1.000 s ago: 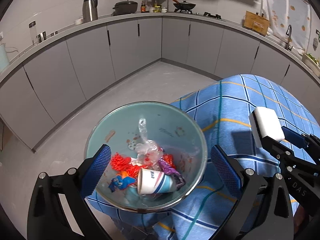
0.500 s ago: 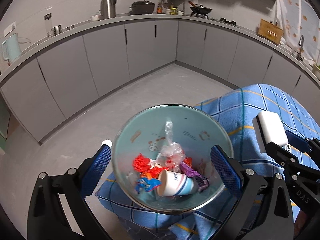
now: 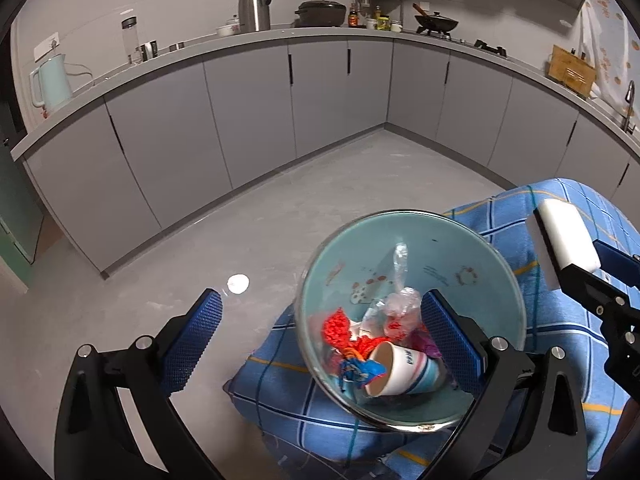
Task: Collect trash
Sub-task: 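Carry the white sponge with the right tool over the teal bucket, then open the right tool to drop the sponge into the bucket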
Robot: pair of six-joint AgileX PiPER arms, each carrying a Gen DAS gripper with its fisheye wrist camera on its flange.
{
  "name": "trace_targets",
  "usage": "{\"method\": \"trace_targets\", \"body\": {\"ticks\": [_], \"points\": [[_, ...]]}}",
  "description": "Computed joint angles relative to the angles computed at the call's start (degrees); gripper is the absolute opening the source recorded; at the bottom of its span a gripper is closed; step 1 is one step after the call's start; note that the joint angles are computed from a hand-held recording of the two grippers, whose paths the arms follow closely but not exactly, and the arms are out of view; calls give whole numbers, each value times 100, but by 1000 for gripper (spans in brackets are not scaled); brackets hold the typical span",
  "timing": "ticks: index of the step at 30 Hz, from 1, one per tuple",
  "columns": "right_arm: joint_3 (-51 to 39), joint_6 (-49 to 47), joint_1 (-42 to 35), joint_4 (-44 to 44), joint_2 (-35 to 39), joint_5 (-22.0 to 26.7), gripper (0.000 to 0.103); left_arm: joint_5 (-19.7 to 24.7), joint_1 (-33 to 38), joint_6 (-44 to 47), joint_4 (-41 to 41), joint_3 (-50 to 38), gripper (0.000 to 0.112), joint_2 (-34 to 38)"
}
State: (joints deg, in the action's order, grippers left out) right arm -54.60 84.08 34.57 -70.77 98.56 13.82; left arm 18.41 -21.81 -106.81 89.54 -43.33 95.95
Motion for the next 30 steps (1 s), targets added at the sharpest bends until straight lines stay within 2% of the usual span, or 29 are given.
{"method": "trace_targets", "body": {"ticks": [24,26,27,30], "points": [[-1160,-2181,127,1928,1052,-188,54,42,499,-507,607,135,98,166],[-1176,-2132,137,1863,1090,-217,57,49,541,-557,656,149,98,176],[-1156,-2005,147,1741,1091,-211,63,36,565,-538,645,150,98,182],[-976,-1264,112,1032,1013,-380,73,72,561,-468,535,145,98,195]]}}
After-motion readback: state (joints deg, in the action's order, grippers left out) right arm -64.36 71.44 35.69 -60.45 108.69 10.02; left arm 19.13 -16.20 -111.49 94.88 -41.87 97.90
